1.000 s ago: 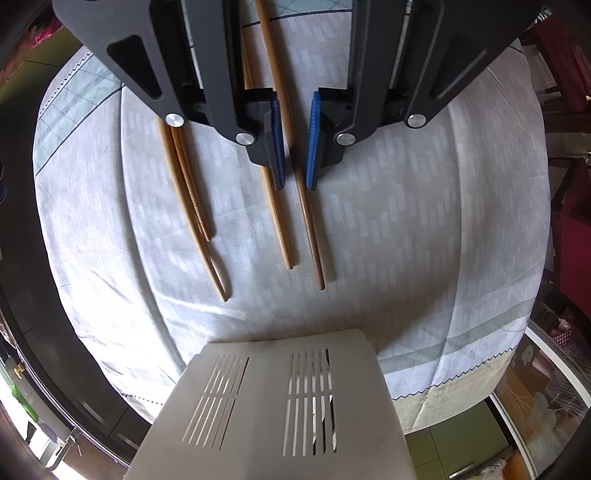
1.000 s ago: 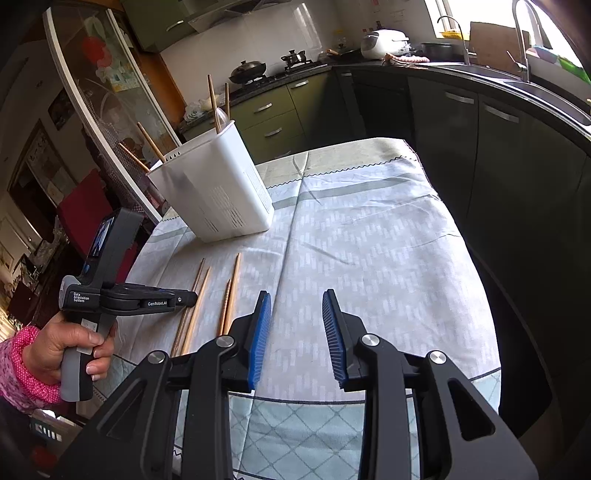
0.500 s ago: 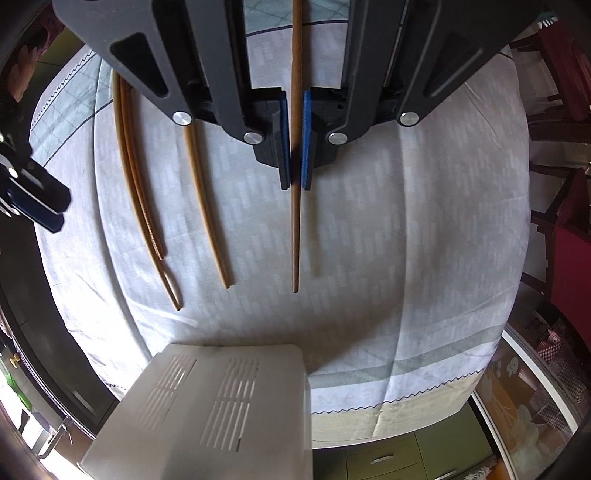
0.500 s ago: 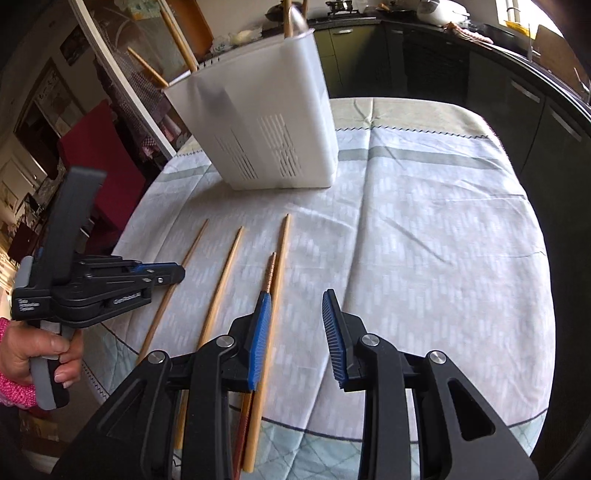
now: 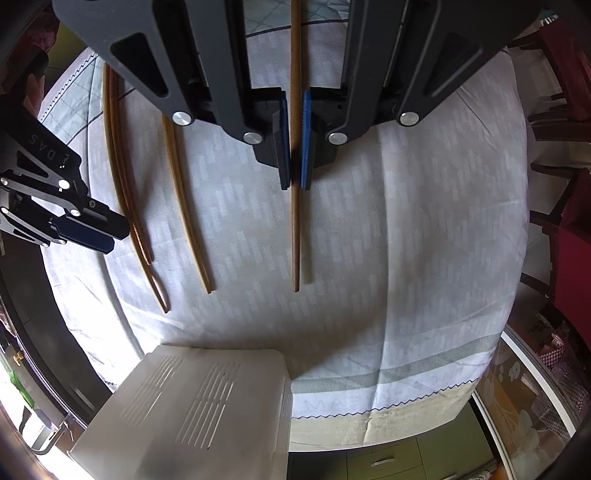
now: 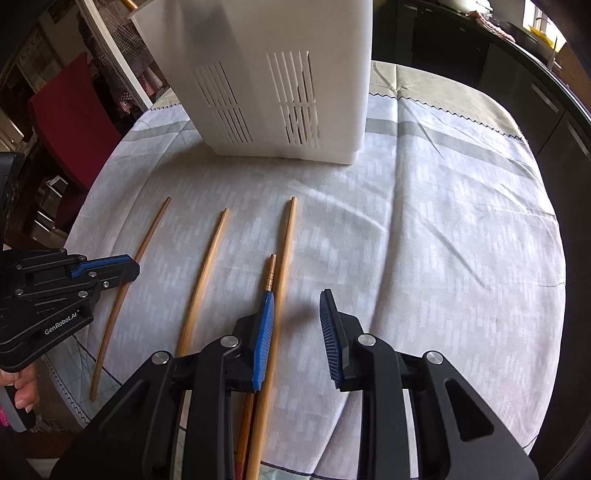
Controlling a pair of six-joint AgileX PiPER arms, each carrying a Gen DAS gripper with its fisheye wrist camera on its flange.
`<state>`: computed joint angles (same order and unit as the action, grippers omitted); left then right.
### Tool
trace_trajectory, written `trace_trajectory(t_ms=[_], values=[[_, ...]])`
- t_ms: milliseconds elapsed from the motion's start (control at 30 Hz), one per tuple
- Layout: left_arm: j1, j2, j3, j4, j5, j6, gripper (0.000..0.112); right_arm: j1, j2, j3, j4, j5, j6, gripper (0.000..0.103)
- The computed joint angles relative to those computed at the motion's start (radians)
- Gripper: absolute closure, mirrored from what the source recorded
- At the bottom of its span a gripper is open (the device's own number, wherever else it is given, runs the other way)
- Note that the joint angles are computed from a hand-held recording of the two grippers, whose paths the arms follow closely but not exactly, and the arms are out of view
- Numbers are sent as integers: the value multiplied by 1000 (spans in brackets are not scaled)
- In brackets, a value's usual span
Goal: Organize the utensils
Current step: 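Lift the chopstick with the left tool while the right tool grasps another chopstick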
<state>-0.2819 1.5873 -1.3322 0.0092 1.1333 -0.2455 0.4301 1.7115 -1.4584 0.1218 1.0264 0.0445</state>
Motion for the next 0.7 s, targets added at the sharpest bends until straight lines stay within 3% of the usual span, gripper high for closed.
trace_trajectory(t_ms=[200,433,700], values=[[-9,-2,0,16,7,-5,107,63,21,-32,-59,22,61,87],[-41,43,-54,45,51,-36,106,132,141,-188,-136,96,135,87],[-56,92,-117,50,79,-43,106,85,153,-205,-87,98,110,96]])
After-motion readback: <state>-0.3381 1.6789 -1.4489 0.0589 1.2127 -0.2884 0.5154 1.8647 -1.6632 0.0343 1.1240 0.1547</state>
